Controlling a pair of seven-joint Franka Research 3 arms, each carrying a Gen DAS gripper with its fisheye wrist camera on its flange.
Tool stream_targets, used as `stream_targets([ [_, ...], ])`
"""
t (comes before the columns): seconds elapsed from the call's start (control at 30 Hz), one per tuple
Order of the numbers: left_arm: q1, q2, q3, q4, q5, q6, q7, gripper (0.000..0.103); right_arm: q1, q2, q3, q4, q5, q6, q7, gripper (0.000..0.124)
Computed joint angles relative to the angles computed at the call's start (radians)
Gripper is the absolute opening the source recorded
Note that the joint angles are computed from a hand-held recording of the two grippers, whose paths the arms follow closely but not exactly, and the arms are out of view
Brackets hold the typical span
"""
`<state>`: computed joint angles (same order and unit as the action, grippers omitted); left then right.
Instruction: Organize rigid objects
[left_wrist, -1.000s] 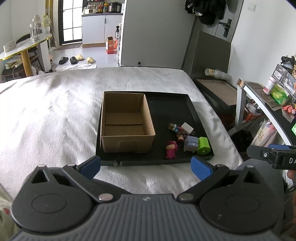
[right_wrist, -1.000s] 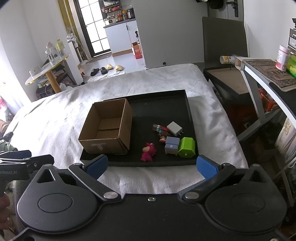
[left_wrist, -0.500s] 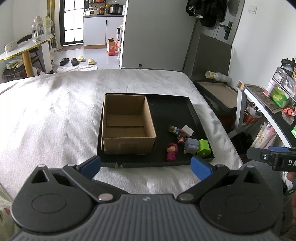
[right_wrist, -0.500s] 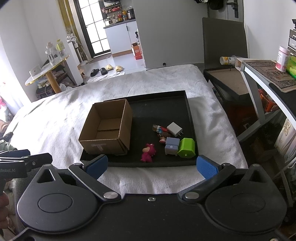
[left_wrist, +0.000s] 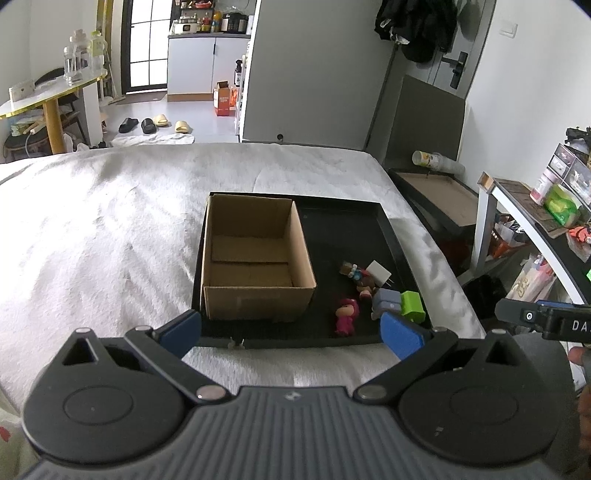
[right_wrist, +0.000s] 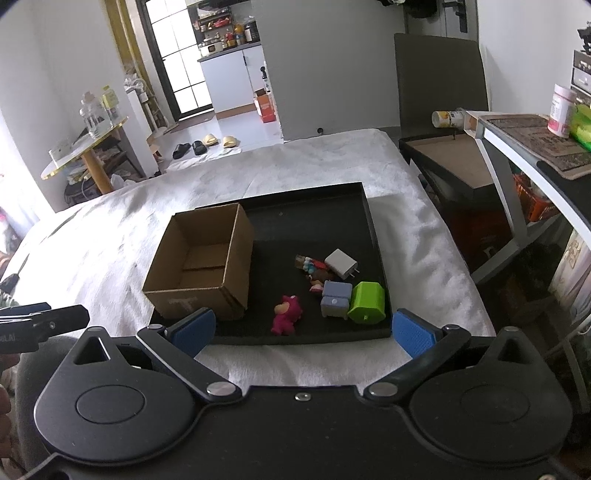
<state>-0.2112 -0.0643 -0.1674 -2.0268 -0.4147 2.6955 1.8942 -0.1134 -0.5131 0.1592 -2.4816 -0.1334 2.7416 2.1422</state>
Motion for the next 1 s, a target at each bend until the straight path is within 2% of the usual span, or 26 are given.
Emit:
stream_targets([
  [0.1,0.004,0.028,-0.003,0.026,0.003,-0.003,-0.009,0.102,-0.021,0.022,0.009,0.005,-0.022,0.010,0.014,0.103],
  [0.5,0.048,0.154,-0.042,0.134,0.094,-0.027,-0.112,0.100,-0.027,0.096,-0.029,0.010,-0.014,0.096,-0.011,0.103],
  [0.73,0.069,0.247,-0.062,0.236,0.154,-0.069,-0.194,0.100,-0.018,0.139,-0.056,0.028,0.015,0.099,-0.028,0.103],
  [0.9,0.067,0.310,-0.065,0.305,0.241,-0.082,-0.290,0.093,0.004,0.177,-0.094,0.045,0.060,0.106,-0.072,0.103],
  [1.0,0.060,0.354,-0.062,0.364,0.301,-0.118,-0.351,0.088,0.028,0.201,-0.125,0.055,0.111,0.114,-0.115,0.102],
])
